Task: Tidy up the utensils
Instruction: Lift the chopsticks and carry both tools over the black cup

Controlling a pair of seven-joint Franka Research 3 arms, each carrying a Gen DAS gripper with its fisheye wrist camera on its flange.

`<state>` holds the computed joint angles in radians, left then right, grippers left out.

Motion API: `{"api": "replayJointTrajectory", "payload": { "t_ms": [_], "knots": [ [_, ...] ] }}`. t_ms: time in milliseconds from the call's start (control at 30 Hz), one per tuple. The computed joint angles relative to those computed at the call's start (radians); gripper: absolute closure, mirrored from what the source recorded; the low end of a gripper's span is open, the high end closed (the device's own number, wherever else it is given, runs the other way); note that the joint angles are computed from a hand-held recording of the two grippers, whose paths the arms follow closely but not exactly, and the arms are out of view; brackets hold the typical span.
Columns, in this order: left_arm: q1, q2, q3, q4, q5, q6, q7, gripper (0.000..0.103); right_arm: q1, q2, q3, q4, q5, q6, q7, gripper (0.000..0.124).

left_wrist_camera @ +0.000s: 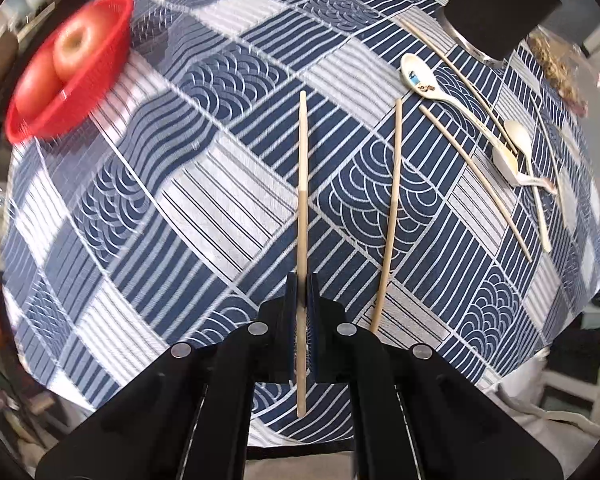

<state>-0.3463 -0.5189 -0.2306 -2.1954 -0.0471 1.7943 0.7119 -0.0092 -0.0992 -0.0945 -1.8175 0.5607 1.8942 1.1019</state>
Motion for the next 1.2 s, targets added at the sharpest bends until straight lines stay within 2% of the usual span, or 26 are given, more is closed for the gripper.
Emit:
{"api": "replayJointTrajectory", "payload": {
  "t_ms": [133, 233, 300, 333, 433, 467, 567, 633, 733, 867, 933, 1033, 1067, 1100, 1167, 1200],
  "knots": [
    [0.012, 0.053, 0.003, 0.069, 0.011, 0.007, 0.006, 0.098, 0.007, 0.03, 0.003, 0.079, 0.017, -0.04, -0.012, 0.123],
    [0.024, 0.091, 0.004, 0.122, 0.032, 0.01, 0.025, 0.098, 0.014, 0.054, 0.018, 0.128, -0.042, -0.03, -0.018, 0.123],
    [0.027, 0.143, -0.012, 0.173, 0.044, 0.019, 0.02, 0.098, 0.015, 0.095, 0.02, 0.179, -0.051, -0.055, -0.022, 0.123],
    [0.027, 0.159, -0.014, 0.187, 0.049, 0.029, 0.021, 0.098, 0.014, 0.107, 0.021, 0.192, -0.052, -0.061, -0.018, 0.119],
    [0.038, 0.322, -0.033, 0.309, 0.09, 0.056, 0.001, 0.098, 0.027, 0.145, 0.037, 0.218, -0.143, -0.031, -0.005, 0.119],
    [0.037, 0.35, -0.036, 0.337, 0.099, 0.053, 0.001, 0.098, 0.038, 0.155, 0.046, 0.218, -0.199, -0.01, -0.002, 0.119],
    [0.036, 0.386, -0.036, 0.377, 0.109, 0.049, -0.011, 0.098, 0.052, 0.191, 0.055, 0.236, -0.25, -0.017, -0.011, 0.118],
    [0.035, 0.412, -0.04, 0.409, 0.128, 0.043, -0.028, 0.098, 0.065, 0.223, 0.063, 0.251, -0.289, -0.012, -0.02, 0.109],
    [0.033, 0.427, -0.04, 0.438, 0.145, 0.039, -0.042, 0.098, 0.077, 0.266, 0.069, 0.283, -0.307, -0.02, -0.015, 0.1],
    [0.032, 0.46, -0.041, 0.483, 0.163, 0.048, -0.064, 0.098, 0.097, 0.298, 0.071, 0.293, -0.364, 0.012, 0.002, 0.091],
    [0.029, 0.492, -0.043, 0.521, 0.187, 0.033, -0.067, 0.098, 0.101, 0.329, 0.069, 0.32, -0.38, -0.027, 0.021, 0.091],
    [0.028, 0.52, -0.039, 0.549, 0.189, 0.039, -0.07, 0.098, 0.124, 0.298, 0.068, 0.246, -0.46, 0.069, 0.022, 0.093],
    [0.029, 0.525, -0.038, 0.554, 0.185, 0.044, -0.071, 0.098, 0.124, 0.293, 0.067, 0.238, -0.461, 0.073, 0.031, 0.093],
    [0.029, 0.531, -0.036, 0.561, 0.182, 0.048, -0.074, 0.098, 0.121, 0.296, 0.065, 0.245, -0.446, 0.059, 0.058, 0.096],
    [0.028, 0.545, -0.036, 0.584, 0.188, 0.045, -0.081, 0.098, 0.119, 0.294, 0.061, 0.241, -0.453, 0.066, 0.093, 0.118],
    [0.027, 0.552, -0.036, 0.597, 0.194, 0.041, -0.082, 0.098, 0.109, 0.303, 0.058, 0.256, -0.43, 0.047, 0.101, 0.12]
  ]
}}
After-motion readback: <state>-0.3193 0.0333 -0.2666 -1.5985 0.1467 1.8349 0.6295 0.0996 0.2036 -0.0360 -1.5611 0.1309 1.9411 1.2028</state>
